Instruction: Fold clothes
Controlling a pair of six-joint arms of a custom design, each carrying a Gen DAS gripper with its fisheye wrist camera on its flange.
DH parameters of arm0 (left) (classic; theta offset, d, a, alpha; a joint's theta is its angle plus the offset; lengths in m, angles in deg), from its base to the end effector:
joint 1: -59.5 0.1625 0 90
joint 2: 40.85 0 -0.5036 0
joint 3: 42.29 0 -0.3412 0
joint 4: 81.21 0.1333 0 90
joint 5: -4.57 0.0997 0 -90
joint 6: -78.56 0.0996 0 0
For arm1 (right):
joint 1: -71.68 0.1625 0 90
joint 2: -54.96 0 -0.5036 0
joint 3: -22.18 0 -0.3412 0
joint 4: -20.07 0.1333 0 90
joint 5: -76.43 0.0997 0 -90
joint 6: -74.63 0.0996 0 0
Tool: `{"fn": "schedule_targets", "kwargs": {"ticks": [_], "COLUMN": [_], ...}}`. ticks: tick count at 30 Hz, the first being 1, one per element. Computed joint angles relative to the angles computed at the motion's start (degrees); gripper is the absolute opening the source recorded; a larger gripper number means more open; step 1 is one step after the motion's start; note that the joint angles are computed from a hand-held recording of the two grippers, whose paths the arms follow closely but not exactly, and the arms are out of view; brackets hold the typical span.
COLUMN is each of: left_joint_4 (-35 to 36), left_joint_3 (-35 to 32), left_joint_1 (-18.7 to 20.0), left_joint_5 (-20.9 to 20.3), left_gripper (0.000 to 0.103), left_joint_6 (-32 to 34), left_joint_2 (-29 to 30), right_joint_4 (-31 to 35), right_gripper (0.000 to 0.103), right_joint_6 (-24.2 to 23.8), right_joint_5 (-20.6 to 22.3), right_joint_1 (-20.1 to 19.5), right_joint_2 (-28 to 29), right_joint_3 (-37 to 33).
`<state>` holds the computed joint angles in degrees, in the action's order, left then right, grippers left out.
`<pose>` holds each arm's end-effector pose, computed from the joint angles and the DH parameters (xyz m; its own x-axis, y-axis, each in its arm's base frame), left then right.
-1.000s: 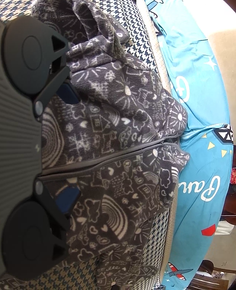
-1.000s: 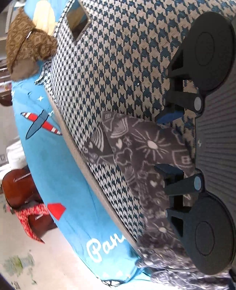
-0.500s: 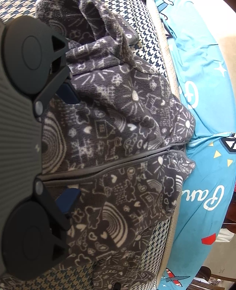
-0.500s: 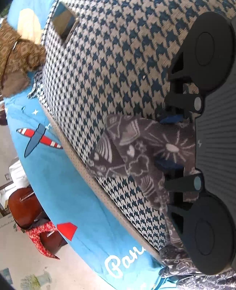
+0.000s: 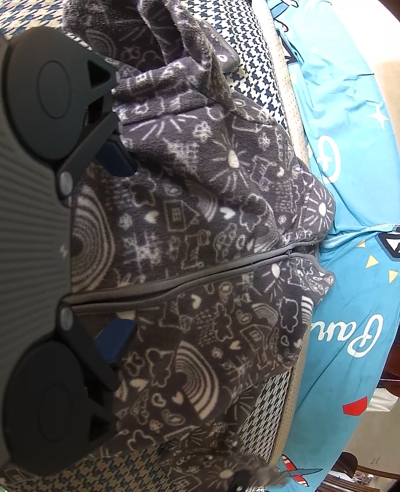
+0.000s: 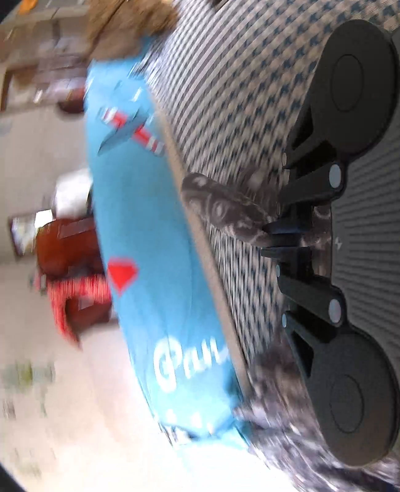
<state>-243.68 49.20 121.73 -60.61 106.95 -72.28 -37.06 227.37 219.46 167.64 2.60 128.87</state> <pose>-0.1790 -0.7158 0.0626 -0.5271 0.7127 -0.4628 0.8021 0.5971 0.0059 0.1127 -0.5625 0.1874 -0.6077 0.6723 0.4228 -0.3074 0.2917 -0.9058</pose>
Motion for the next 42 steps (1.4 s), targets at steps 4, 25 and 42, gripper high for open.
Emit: {"fn": "schedule_targets", "kwargs": {"ticks": [4, 25, 42], "left_joint_4": [0.0, 0.1, 2.0], "left_joint_3": [-0.1, -0.5, -1.5], "left_joint_1": [0.1, 0.2, 0.4], "left_joint_5": [-0.2, -0.2, -0.1], "left_gripper": [0.103, 0.103, 0.103], "left_joint_6": [0.1, -0.1, -1.0], "left_joint_2": [0.0, 0.0, 0.1], "right_joint_4": [12.1, 23.8, 26.3], "right_gripper": [0.013, 0.034, 0.036], "right_joint_6": [-3.2, 12.9, 18.5], "right_joint_5": [-7.3, -15.4, -12.2], "right_joint_1": [0.4, -1.7, -4.6], "right_joint_2": [2.0, 0.3, 3.5], "right_joint_3": [-3.9, -5.0, -10.8]}}
